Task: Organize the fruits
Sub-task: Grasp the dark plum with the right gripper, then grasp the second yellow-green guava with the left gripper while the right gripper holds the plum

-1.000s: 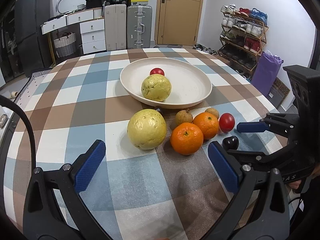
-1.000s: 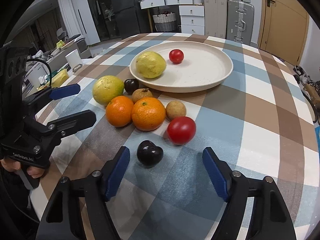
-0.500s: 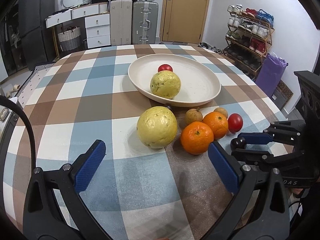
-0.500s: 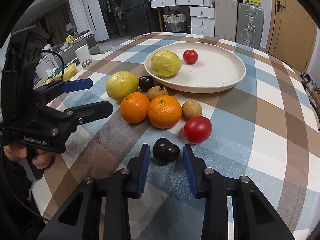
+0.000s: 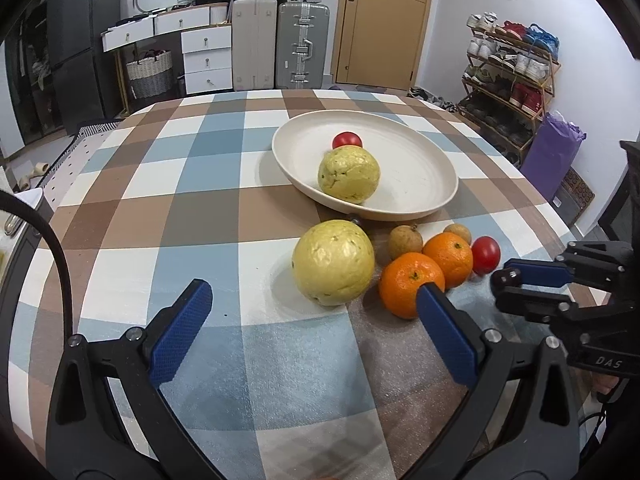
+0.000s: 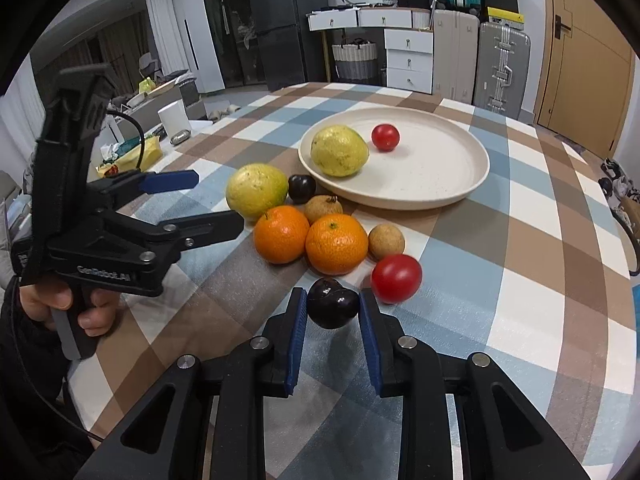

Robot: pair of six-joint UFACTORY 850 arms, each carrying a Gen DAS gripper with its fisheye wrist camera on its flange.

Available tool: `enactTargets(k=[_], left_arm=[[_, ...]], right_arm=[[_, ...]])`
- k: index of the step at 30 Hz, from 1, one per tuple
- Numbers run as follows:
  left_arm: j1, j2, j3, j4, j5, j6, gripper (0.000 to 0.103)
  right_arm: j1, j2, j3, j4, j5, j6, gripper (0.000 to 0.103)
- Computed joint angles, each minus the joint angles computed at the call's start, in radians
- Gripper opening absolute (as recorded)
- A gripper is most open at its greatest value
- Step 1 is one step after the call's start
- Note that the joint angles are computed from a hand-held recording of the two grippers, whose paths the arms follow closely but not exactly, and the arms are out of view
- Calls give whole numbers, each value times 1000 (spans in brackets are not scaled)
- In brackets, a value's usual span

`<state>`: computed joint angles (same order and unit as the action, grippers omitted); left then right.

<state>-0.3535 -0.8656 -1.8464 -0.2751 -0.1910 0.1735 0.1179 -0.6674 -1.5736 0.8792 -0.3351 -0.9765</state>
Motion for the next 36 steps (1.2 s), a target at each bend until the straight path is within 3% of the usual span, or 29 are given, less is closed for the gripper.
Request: enactTargets(k=[4, 8, 11, 14, 22, 25, 28, 36], left_arm=[[4, -12, -19, -1, -13, -1, 102], [0, -26, -45, 102, -19, -91, 99], [-5, -47, -80, 243, -40, -216, 93], [-4, -66, -113, 243, -70, -212, 87], [3, -106, -176, 133, -115, -100, 75], [2, -109, -181, 64, -127, -17, 64], [5, -109, -180, -51, -133, 108, 46], [8, -97, -158, -147, -123, 187, 45]], right_arm=[[-8, 15, 13, 61, 20, -47, 27], [-18, 28, 24, 135, 36, -103, 27], [-25, 32, 28, 179, 47, -131, 27], [-29, 31, 26, 180, 51, -120, 27], [-36, 28, 23, 173, 47, -110, 27], [-37, 30, 26, 170, 48, -106, 27], [-40, 28, 24, 164, 48, -97, 27], [-41, 24, 22, 159, 45, -89, 27]])
